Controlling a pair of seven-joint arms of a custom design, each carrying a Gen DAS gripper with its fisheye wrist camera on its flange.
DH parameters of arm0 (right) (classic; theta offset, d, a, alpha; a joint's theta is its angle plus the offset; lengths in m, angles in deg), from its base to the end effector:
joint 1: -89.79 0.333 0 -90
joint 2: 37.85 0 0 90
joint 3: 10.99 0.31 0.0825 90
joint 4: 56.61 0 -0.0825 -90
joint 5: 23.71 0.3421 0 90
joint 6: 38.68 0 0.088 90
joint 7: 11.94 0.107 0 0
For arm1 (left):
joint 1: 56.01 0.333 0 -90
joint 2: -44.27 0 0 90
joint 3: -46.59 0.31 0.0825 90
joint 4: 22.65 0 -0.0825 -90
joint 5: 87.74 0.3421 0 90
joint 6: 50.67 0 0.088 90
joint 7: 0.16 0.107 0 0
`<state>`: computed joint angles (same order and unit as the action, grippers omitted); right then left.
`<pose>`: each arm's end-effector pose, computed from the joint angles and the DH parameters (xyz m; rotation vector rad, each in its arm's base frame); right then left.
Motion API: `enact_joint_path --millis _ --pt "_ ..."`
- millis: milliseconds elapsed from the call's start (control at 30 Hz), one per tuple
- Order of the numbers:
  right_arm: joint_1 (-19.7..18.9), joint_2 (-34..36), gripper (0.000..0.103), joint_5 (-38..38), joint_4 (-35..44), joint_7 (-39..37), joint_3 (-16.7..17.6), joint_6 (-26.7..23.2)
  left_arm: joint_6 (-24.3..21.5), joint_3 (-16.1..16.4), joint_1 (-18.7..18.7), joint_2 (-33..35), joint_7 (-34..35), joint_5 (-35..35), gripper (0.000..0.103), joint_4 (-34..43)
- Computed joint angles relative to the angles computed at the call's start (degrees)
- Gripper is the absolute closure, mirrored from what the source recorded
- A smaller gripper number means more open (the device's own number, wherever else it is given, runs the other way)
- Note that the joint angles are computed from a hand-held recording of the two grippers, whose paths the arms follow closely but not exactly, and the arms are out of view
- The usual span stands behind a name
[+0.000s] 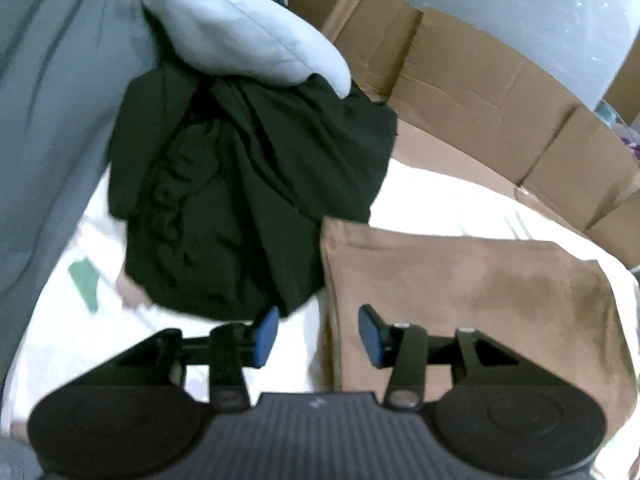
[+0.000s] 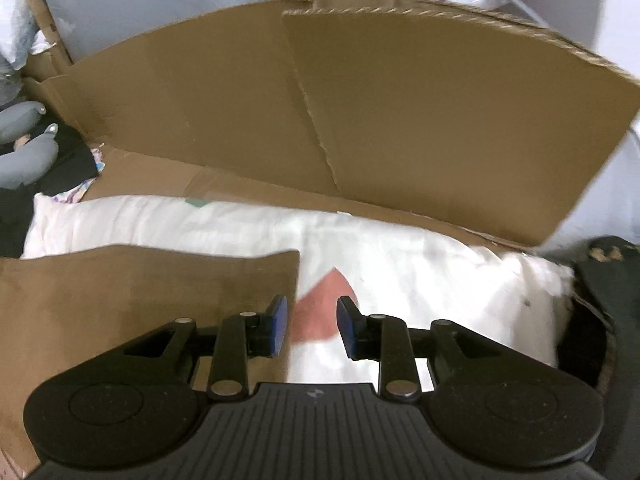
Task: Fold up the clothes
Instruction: 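Open both tools and release the folded shirt, then move both open tools to the edge of the folded shirt bundle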
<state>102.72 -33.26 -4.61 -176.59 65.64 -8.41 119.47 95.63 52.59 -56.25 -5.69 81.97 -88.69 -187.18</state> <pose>0.5499 0.1378 0.4669 -1.9895 1.6046 -0.3202 0.2913 0.0307 0.4824 -2.1657 1.7092 -0.6588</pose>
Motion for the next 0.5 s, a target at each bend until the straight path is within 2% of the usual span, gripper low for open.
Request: enact_joint_path --millis 167,500 --pt "-1.1 -6.45 0.069 2.27 -4.95 -1.4 -0.76 -3.09 -5.12 -1.51 -0.73 -4.15 -2.27 -0.88 0.051 0.06" --pt "-1.05 -18.05 0.069 5.15 -15.1 -9.28 -2.19 -9.73 -16.81 -3.76 -2.84 -20.97 -8.08 -0.91 0.05 -7.06"
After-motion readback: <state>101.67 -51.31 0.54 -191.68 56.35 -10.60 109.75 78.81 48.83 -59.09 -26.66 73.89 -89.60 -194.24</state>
